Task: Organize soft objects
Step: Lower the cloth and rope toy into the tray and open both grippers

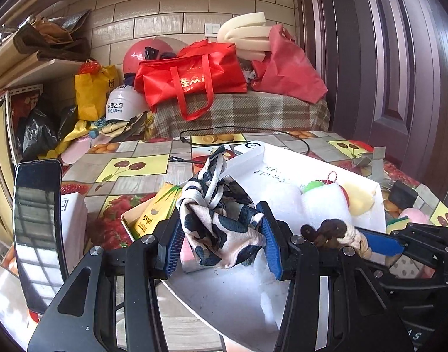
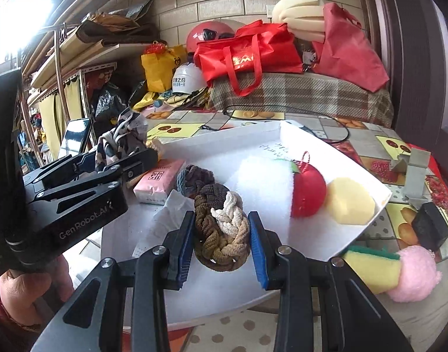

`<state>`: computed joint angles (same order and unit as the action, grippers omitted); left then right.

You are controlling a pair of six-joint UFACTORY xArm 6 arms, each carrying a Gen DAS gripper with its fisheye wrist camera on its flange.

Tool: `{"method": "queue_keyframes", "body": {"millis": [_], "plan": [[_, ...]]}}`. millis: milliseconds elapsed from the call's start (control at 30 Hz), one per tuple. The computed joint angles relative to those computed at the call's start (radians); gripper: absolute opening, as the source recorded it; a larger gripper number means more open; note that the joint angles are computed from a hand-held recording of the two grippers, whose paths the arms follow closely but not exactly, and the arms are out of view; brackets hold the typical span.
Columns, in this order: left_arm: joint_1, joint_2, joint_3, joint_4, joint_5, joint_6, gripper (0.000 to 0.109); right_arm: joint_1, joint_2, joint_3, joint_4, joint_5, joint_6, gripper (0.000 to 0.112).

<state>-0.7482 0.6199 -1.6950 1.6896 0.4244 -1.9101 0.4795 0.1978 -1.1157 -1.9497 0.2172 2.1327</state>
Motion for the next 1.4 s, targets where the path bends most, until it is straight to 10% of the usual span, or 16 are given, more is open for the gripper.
{"method": "queue_keyframes", "body": {"millis": [400, 1233, 1400], "plan": [[0.02, 0.043, -0.056, -0.11, -0.03, 0.105, 0.047, -0.012, 0.083, -0.077, 0.232, -0.003, -0.245, 0.035], [0.017, 0.186, -0.254, -0.46, 0.027, 0.472, 0.047, -0.001, 0.097, -0.125, 0.142, 0.17, -0.093, 0.036], [-0.001, 0.182, -0.257, -0.422, 0.101, 0.441, 0.059, 0.016, 0.083, -0.104, 0.145, 0.228, -0.074, 0.055]]}}
